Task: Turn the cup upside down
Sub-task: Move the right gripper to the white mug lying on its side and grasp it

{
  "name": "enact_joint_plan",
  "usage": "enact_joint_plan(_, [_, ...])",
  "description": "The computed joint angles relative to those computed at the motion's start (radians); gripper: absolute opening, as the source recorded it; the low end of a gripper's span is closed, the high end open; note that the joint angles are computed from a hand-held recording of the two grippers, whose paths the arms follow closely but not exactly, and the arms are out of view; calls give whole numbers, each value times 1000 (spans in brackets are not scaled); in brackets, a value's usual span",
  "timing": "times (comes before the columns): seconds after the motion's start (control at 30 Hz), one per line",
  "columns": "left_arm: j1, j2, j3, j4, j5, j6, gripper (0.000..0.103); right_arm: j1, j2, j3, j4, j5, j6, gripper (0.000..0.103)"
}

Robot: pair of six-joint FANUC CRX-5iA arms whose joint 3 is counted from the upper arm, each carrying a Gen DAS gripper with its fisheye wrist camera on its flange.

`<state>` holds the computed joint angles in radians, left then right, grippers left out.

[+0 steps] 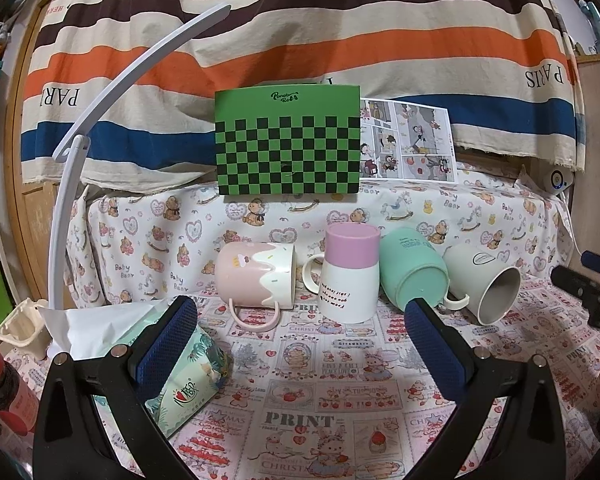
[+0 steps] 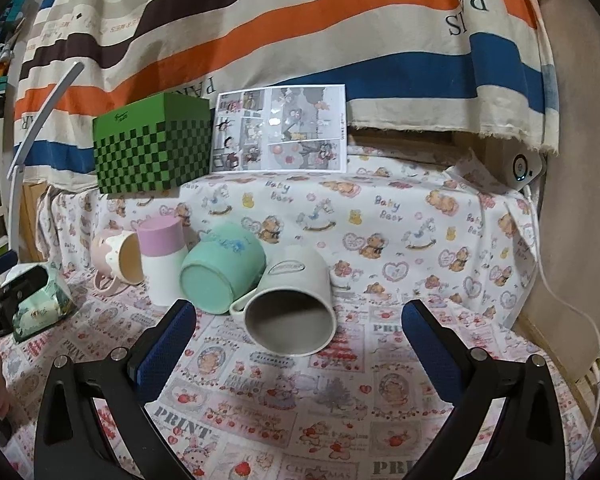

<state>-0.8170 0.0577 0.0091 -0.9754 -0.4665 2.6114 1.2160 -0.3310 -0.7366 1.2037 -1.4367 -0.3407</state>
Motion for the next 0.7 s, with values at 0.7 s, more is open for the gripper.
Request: enact_joint_plan(0.7, [-12,2,4,-5,-23,-3,103,-617,355,746,-914,182,871,99])
